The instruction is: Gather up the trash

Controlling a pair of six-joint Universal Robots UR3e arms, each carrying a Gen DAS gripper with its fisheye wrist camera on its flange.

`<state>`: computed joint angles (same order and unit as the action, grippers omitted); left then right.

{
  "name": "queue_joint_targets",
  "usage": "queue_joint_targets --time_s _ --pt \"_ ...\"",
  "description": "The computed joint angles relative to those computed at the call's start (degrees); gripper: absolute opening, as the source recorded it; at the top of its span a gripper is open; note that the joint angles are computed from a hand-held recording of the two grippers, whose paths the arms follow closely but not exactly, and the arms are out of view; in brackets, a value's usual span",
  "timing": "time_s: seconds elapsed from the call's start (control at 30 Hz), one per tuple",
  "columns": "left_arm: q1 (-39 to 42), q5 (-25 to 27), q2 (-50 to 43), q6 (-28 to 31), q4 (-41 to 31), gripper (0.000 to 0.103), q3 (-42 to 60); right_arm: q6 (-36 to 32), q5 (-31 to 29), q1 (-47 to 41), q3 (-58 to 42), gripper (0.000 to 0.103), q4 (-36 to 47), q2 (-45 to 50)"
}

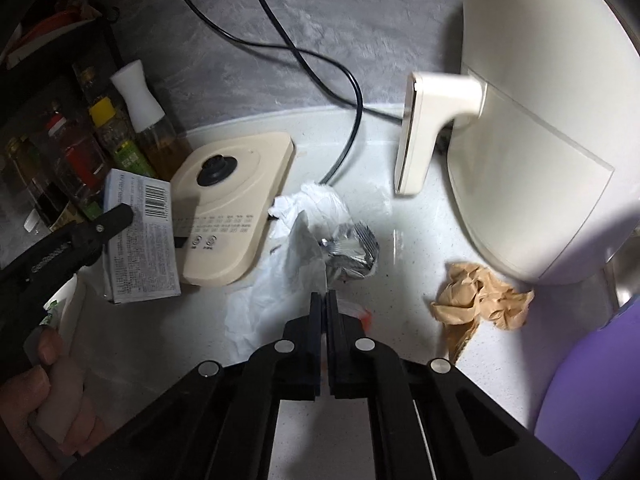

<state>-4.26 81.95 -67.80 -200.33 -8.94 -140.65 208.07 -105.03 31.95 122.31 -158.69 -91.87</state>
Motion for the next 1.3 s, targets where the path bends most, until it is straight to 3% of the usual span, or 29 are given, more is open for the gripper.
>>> queue_joint_targets --time_s 0.33,0.73,0.97,1.3 --pt "-4.4 2.8 4.0 -2.7 -4.4 0.021 3.1 0.0 -3.4 5.3 -2.5 0.002 4.1 -6.9" --pt "-21.9 15.3 -1.2 -7.8 -6.5 0.021 15.6 2.4 -9.9 8.0 -3.0 0.002 13.6 -23.0" --pt "-32.7 22.3 -7.2 -8.6 -7.6 0.021 24.4 4.3 -16.7 11.4 -4.7 0.002 20.3 -31.0" --pt "-44.5 28.2 -16.9 -8.0 -8.5 0.021 36.4 10.9 -30.6 19.7 -7.1 0.002 30.7 -38.7"
